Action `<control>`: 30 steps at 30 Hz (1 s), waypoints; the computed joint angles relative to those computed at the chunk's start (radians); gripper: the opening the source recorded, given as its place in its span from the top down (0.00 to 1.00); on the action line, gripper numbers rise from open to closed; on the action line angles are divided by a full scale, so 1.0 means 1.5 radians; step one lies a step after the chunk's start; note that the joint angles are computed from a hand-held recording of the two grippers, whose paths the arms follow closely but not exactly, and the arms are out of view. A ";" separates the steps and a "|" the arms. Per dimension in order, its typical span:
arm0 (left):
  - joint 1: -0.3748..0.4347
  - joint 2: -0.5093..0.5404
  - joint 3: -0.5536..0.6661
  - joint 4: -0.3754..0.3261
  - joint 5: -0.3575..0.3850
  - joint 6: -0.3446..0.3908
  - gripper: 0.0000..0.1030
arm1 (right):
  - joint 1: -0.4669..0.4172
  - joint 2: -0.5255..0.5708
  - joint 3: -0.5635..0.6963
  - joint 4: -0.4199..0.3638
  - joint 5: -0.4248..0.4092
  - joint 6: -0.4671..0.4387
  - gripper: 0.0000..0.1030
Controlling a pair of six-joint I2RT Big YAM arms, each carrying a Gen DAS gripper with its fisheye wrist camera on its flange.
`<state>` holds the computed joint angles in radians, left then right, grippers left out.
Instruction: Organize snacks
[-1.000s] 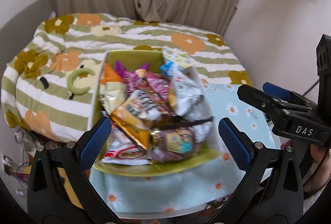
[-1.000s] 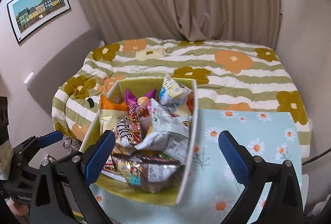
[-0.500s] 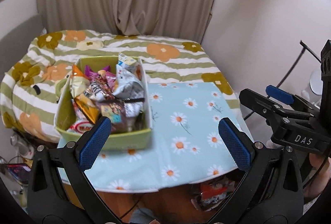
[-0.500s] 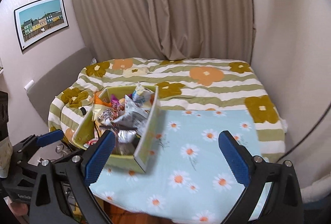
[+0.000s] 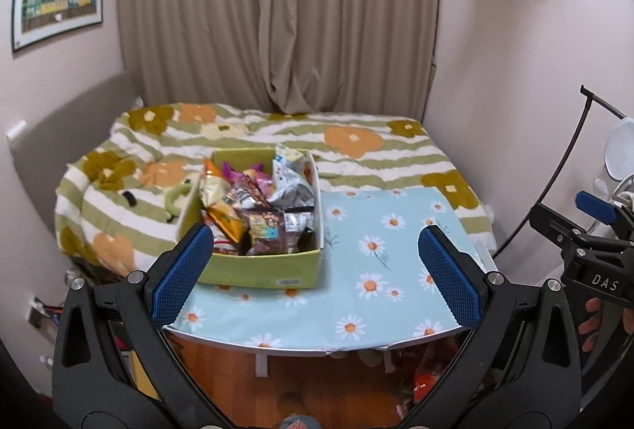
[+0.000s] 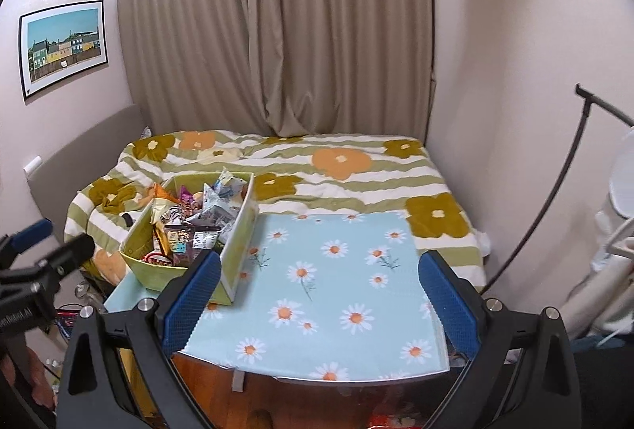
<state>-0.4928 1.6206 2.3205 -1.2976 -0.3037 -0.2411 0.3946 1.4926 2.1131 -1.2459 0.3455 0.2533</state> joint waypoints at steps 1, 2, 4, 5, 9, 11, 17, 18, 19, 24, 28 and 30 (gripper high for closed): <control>-0.002 -0.004 -0.004 0.001 -0.003 0.000 0.00 | 0.003 -0.005 -0.004 -0.001 0.009 0.001 0.03; -0.003 -0.006 -0.007 0.001 -0.005 -0.003 0.00 | 0.004 -0.010 -0.011 0.002 0.014 0.004 0.03; -0.005 -0.011 -0.015 0.001 -0.007 -0.007 0.00 | 0.005 -0.017 -0.018 0.004 0.021 0.010 0.03; -0.006 -0.013 -0.019 0.003 -0.009 -0.007 0.00 | 0.007 -0.019 -0.021 0.004 0.028 0.010 0.03; -0.009 -0.014 -0.025 0.006 -0.017 0.001 0.00 | 0.009 -0.024 -0.026 -0.002 0.042 0.006 0.03; -0.010 -0.016 -0.029 0.009 -0.016 -0.002 0.00 | 0.008 -0.024 -0.026 -0.003 0.042 0.011 0.03; -0.010 -0.014 -0.029 0.007 -0.015 -0.004 0.00 | 0.007 -0.019 -0.025 -0.003 0.046 0.016 0.03; -0.009 -0.012 -0.028 0.007 -0.013 -0.004 0.00 | 0.007 -0.018 -0.024 -0.003 0.047 0.016 0.03; -0.006 -0.009 -0.024 0.006 -0.010 -0.004 0.00 | 0.007 -0.019 -0.025 -0.002 0.047 0.016 0.03; -0.004 -0.004 -0.017 0.002 -0.008 -0.004 0.00 | 0.007 -0.014 -0.020 -0.005 0.050 0.017 0.03; 0.000 -0.002 -0.017 0.003 -0.002 -0.003 0.00 | 0.006 -0.009 -0.015 -0.008 0.053 0.019 0.03; 0.000 -0.001 -0.017 0.004 -0.003 -0.002 0.00 | 0.004 -0.008 -0.015 -0.007 0.054 0.018 0.03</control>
<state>-0.4926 1.6195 2.2955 -1.2920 -0.3079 -0.2434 0.4010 1.4810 2.0907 -1.2559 0.4264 0.2809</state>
